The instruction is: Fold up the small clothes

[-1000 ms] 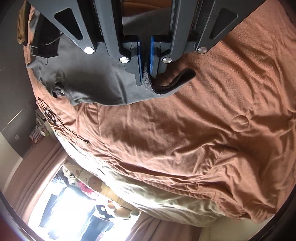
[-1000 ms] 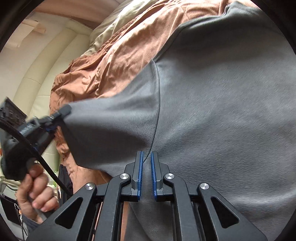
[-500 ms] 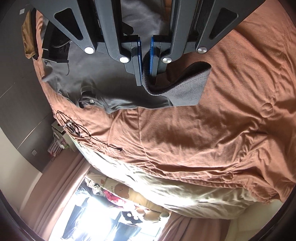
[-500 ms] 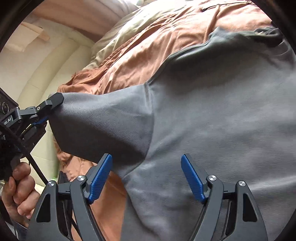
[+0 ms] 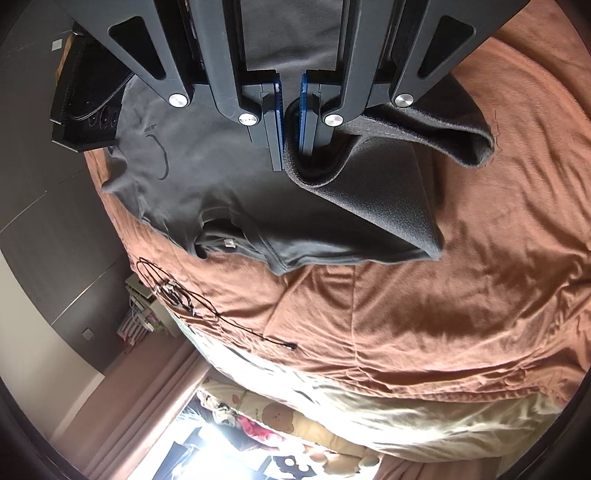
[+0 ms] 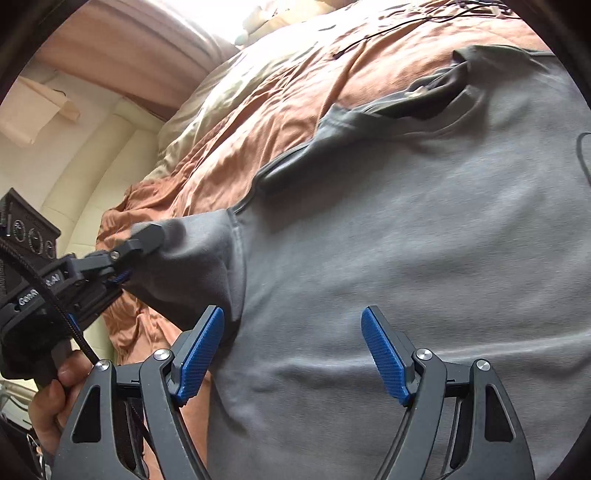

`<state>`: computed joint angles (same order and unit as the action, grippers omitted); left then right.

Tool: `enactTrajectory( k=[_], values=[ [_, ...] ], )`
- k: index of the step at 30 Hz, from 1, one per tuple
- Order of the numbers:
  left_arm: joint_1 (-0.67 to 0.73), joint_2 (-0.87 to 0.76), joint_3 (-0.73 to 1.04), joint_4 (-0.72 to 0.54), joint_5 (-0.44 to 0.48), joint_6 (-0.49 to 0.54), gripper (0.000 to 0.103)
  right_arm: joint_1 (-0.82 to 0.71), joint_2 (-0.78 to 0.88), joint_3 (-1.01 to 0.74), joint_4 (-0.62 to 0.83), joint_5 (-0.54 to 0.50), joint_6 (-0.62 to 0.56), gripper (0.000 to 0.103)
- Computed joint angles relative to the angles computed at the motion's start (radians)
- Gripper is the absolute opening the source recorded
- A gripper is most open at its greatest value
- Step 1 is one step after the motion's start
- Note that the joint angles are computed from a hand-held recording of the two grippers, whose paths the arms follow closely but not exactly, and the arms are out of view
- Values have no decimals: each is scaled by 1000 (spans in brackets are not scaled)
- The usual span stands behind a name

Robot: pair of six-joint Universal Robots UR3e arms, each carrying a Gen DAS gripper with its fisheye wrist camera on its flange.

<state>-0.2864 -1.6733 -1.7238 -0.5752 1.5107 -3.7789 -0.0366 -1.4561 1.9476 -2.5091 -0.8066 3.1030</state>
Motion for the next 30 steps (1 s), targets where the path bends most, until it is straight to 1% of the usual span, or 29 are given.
enactTrajectory(
  k=[2,4,6,8,9,12,16,18,19,20,21,22,24,26,27,30],
  values=[
    [-12,-50,35,1,-31,-2,8,-24,-28,12,29,2,-15,76],
    [-9,-87,62,-12,-82,-1,22,-45,-59,20,57,-3,-24,76],
    [-11,-95,61,1,-113,-5,60,-60,-79,28,73,-3,-29,76],
    [-26,-81,60,7,-94,1,78,-55,-86,20,82,-10,-19,76],
    [-34,-77,61,13,-82,3,81,-52,-90,19,86,-9,-17,76],
    [-37,-24,38,-7,-48,3,81,-33,-90,2,83,-16,3,76],
    [-30,55,-24,-41,39,-10,81,5,-57,-45,72,-30,27,76],
    [-8,95,-83,-31,48,-17,80,24,-28,-71,59,-22,45,76],
    [3,109,-111,-24,49,-20,79,14,-21,-72,64,-9,32,76],
    [16,115,-131,-17,46,-18,70,12,-17,-71,62,-3,27,76],
    [24,116,-144,-18,45,-14,58,0,-19,-62,65,6,10,76],
    [30,110,-149,-29,47,-13,52,-24,-39,-38,81,19,-23,76],
    [39,95,-154,-42,66,-8,33,-40,-44,-33,96,28,-45,76],
    [37,74,-154,-58,109,-8,26,-52,-44,-26,93,30,-54,76],
    [40,62,-159,-57,121,-14,25,-58,-48,-20,94,29,-59,76],
    [62,33,-188,-28,90,-17,24,-65,-49,-16,99,20,-63,76]
  ],
)
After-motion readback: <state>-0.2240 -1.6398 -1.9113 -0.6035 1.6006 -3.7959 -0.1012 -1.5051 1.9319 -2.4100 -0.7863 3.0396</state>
